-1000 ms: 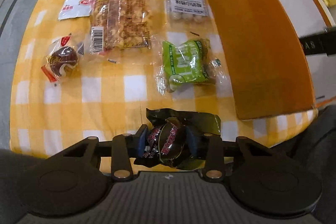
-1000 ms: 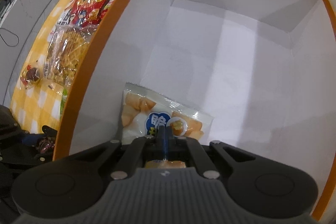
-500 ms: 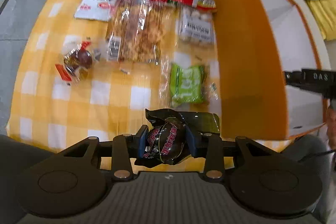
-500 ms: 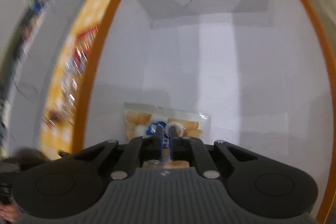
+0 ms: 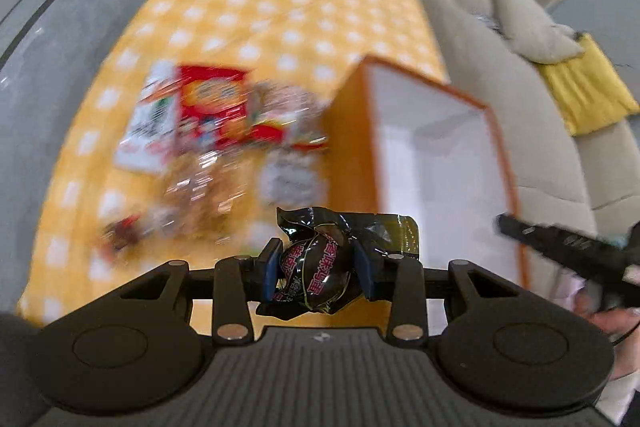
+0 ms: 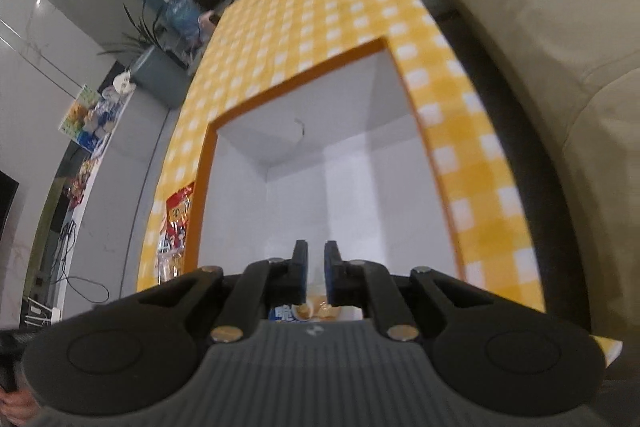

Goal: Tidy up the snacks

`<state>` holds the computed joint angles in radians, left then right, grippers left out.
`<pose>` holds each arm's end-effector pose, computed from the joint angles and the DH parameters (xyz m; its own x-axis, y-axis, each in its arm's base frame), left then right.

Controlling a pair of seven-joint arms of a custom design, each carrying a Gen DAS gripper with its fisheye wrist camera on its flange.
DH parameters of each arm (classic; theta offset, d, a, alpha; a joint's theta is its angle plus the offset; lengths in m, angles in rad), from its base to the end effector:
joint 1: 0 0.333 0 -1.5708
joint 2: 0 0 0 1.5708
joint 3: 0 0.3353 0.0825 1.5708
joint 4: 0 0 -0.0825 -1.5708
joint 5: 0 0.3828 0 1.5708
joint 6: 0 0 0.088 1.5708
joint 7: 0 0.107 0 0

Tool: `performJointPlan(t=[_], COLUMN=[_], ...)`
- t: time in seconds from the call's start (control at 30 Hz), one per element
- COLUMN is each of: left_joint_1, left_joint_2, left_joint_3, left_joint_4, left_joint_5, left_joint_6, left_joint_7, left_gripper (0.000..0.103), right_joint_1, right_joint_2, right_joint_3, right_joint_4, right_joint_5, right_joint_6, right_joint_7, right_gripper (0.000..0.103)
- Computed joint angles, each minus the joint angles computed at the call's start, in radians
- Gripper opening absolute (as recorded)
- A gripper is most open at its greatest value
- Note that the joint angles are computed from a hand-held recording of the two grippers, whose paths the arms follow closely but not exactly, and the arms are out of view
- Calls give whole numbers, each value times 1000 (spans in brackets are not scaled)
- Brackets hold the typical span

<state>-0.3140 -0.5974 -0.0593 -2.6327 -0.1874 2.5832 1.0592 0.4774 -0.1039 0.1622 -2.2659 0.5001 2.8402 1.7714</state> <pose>0.3633 -0.1409 0.5128 0.1747 -0.9136 0.3672 -0.8678 -0.3190 -0.3809 0.4496 0.3060 0.4964 0.1382 -0.8650 -0.4823 -0.8864 0.1092 -0.4498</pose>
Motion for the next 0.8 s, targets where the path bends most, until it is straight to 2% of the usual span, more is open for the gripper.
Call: performJointPlan(t=[0.17,0.27,0.3,0.37,0.5,0.63,0.8], left_joint_1=[-97,-127,-124,-110,-81,-49,-21], left_joint_2=[165,277,310,370,470,541,581], left_joint_3=[4,-5,-16,-48,-104,-148,-186], left_joint_4=[117,185,206,247,307,350,386], left_joint_5=[-87,-172,-192,-207,-262,-312,-213], left_joint_6=[61,59,51,28,-6,-21,-51], left_joint_7=[72,120,130,129,120,92,10], left_gripper=[44,44,44,44,44,44,44], right_joint_1=[36,57,59,58,82,63,43], right_joint_2=[-42,-47,-54,-72,-84,-83,-79], right_joint_3=[-36,-57,-60,-66,-90,-77,-69], right_joint_4=[-50,-54,-61,-73,-78,-77,-79], right_joint_5=[162,291,320,364,515,539,540], right_joint_6=[52,72,78,87,101,90,70], right_joint_7=[-174,-282,-310,-347,-464,-482,-472], right_gripper=[8,9,11,24,24,24,24])
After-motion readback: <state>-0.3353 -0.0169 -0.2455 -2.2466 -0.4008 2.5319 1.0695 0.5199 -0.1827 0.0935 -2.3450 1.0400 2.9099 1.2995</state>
